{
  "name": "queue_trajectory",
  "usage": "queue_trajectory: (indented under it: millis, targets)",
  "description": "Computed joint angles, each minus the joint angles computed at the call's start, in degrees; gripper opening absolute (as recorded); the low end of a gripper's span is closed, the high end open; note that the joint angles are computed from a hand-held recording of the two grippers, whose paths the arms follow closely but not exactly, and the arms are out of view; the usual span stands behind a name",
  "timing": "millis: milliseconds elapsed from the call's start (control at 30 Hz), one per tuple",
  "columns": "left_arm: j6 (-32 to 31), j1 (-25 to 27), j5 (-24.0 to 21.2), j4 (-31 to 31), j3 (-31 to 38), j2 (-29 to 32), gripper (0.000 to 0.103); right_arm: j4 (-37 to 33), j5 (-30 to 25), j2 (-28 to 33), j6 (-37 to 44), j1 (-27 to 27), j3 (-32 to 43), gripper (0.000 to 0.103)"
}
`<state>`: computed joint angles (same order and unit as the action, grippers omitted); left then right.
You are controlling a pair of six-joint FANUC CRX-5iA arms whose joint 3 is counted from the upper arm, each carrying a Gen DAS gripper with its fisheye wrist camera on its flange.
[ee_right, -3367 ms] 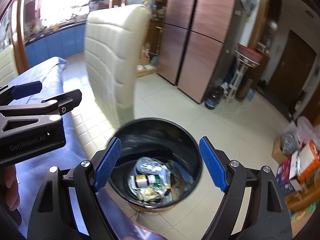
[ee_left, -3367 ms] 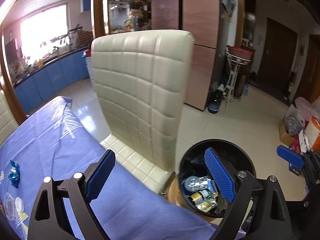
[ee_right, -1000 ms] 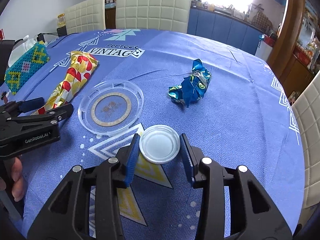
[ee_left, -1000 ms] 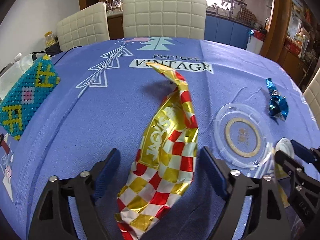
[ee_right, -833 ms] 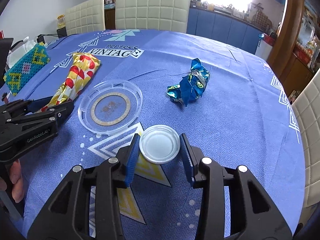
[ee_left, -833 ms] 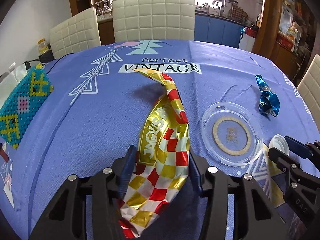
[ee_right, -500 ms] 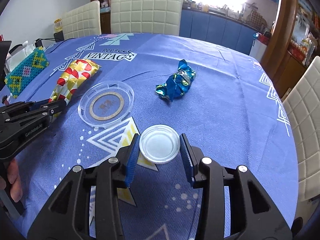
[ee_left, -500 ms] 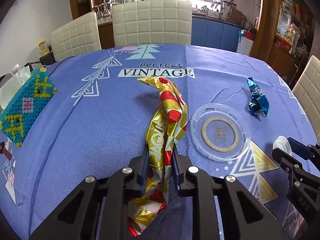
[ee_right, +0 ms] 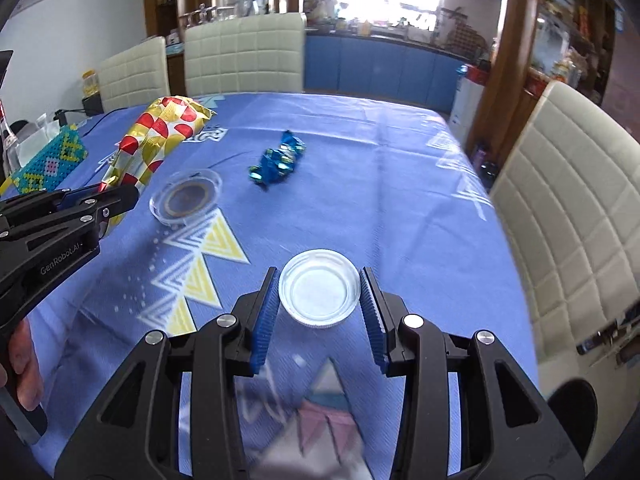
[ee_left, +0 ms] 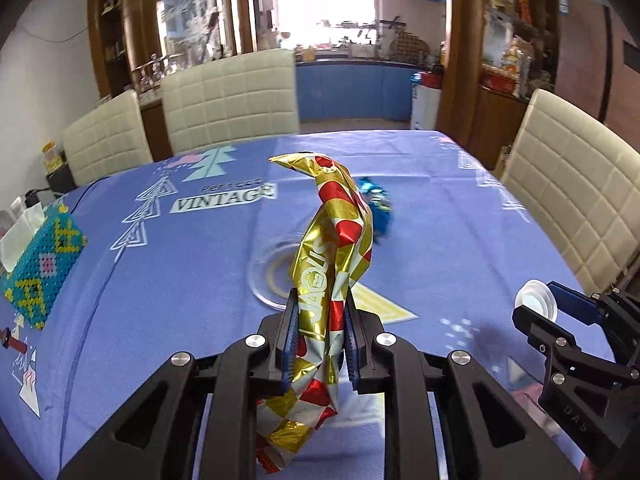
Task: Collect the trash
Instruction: 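Carry the foil wrapper and white cap over the black bin with both grippers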
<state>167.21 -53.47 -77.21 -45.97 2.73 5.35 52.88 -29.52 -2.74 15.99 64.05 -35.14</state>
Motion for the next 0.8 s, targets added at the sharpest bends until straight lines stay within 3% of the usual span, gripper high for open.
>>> queue_trajectory:
  millis: [467, 800]
  targets:
    - [-5.41, -9.53, -0.11, -0.8, 14.04, 10.28, 0.019, 1.72, -14.28, -18.43, -9.34, 4.46, -13.28, 0.042]
    - [-18.28, -8.74, 9.87, 2.33, 20.96, 16.25, 0.019, 0.67, -22.4, -22.0, -14.84, 2.79, -15.51, 0.042]
